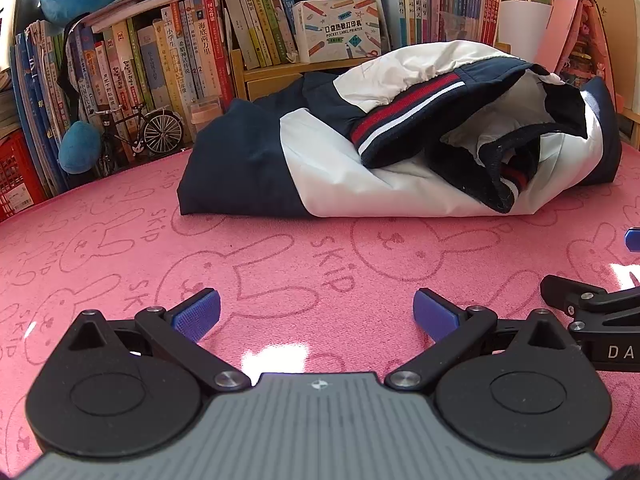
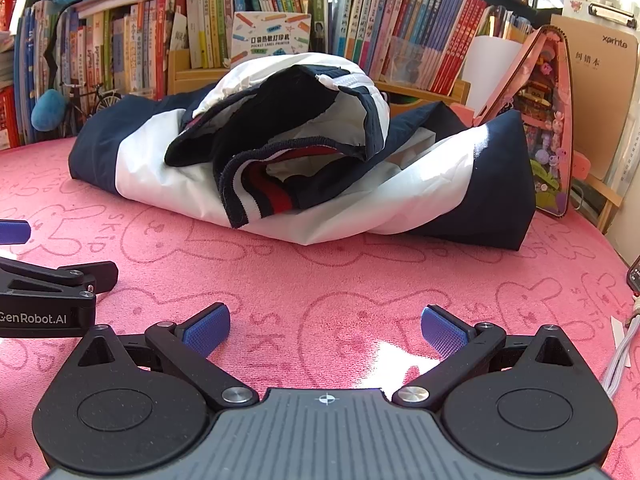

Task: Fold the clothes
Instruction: 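Move both grippers toward the crumpled navy-and-white jacket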

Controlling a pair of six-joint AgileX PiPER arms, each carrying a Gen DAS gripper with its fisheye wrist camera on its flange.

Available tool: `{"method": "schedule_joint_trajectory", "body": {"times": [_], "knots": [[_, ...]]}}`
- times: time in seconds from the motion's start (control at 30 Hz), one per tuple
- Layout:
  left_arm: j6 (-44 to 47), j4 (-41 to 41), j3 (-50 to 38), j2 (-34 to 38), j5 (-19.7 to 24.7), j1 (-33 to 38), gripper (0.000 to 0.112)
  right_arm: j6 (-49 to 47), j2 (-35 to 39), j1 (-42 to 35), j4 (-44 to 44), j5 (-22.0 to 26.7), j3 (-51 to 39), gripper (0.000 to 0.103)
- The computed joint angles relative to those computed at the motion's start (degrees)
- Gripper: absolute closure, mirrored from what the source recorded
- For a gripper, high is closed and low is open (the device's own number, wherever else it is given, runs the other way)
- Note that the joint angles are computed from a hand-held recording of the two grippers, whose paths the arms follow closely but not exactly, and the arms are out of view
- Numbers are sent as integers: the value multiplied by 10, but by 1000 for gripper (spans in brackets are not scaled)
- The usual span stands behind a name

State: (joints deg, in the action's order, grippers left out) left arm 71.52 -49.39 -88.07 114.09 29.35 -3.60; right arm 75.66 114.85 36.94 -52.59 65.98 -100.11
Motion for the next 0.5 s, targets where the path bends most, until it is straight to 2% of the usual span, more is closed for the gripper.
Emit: {"method": "schedule_joint_trajectory", "body": {"times": [0.27, 0.37, 0.43, 0.5], "knots": [[1, -3, -2, 4, 4, 3, 9, 4, -5, -4, 6, -9, 8, 0], [30, -37, 0, 3, 7, 10, 9, 10, -13, -9, 12, -22, 19, 0], [54, -55, -16, 5, 16, 12, 9, 16, -19, -13, 18, -32, 27, 0], [25, -25, -61, 14, 20, 4, 9, 24, -26, -19, 25, -45, 37, 0]]}}
